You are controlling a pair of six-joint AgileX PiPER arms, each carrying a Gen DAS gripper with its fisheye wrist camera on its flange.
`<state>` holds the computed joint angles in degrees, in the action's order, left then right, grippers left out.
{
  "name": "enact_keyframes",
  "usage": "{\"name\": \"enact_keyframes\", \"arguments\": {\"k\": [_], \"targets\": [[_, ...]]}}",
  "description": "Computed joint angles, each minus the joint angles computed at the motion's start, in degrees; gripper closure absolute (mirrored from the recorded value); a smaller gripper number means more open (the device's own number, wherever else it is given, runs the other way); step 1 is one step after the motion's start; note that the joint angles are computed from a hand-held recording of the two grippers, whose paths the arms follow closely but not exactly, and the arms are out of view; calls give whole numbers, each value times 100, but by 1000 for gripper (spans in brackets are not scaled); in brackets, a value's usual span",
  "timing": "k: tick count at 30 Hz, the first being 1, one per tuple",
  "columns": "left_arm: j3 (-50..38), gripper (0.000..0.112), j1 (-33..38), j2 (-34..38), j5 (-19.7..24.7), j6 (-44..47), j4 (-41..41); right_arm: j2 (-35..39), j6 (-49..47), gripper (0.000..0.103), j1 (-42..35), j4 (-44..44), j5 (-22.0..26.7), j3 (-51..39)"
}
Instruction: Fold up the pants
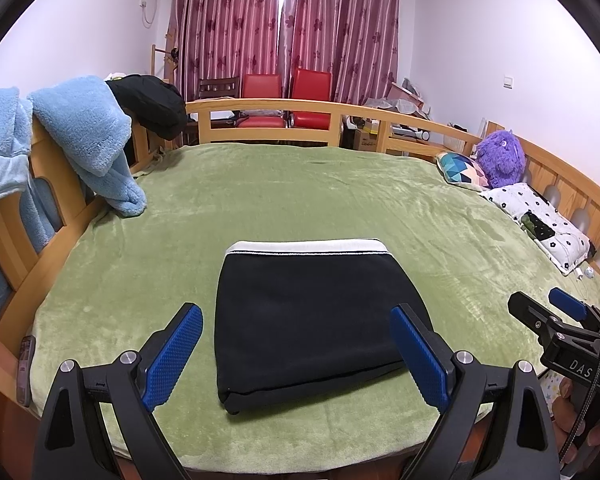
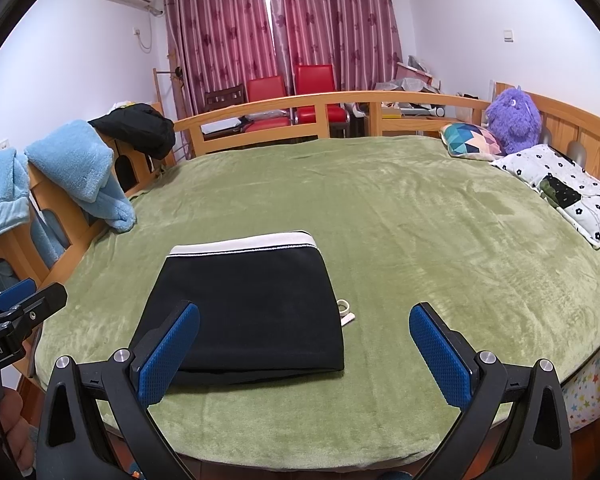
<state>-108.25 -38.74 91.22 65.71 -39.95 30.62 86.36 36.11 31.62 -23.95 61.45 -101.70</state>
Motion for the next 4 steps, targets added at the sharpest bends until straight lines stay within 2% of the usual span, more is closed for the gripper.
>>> {"name": "enact_keyframes", "arguments": {"k": [4], "targets": [[-277,17,-61,83,192,-30,91,1,40,0,18,-24,9,-13]]}}
